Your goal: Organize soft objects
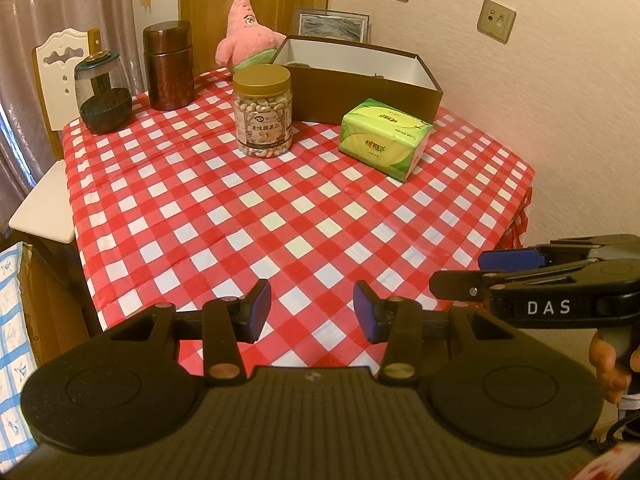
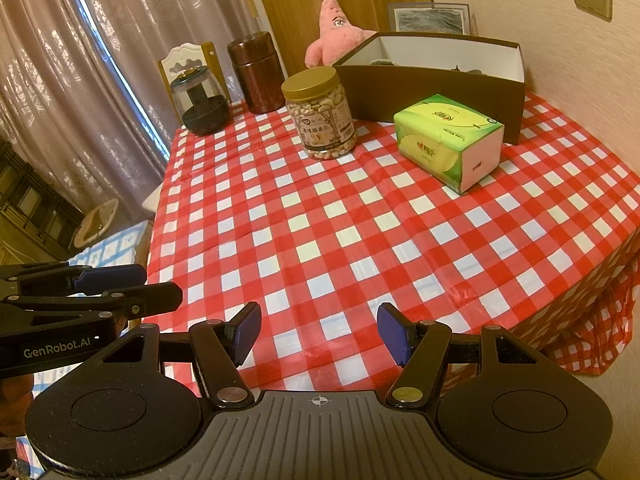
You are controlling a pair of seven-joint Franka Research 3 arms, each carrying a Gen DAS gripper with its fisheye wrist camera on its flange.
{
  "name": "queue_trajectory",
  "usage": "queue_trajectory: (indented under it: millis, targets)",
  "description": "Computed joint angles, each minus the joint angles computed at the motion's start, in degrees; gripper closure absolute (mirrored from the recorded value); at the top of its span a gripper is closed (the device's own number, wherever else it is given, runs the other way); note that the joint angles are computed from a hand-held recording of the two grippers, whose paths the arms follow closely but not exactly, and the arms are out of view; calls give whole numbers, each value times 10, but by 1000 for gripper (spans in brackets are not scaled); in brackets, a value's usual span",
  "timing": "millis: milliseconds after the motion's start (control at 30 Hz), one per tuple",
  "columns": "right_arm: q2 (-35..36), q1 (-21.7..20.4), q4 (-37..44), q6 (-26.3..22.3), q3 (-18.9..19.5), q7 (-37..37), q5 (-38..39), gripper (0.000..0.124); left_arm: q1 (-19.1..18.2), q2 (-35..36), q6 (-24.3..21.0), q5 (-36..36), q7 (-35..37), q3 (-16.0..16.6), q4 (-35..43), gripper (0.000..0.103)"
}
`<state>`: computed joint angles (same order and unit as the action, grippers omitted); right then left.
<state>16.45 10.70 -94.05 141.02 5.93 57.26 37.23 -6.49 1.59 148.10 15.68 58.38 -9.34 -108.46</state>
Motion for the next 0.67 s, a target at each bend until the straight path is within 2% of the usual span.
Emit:
queue_trajectory:
  millis: [467, 667]
  targets:
    - [3, -2, 5, -4, 0, -1, -1, 60, -1, 4, 5, 8, -7, 0, 2, 61]
    - [5, -1, 6, -4, 0, 0, -1, 60, -2, 14, -7, 5, -5, 0, 18, 61]
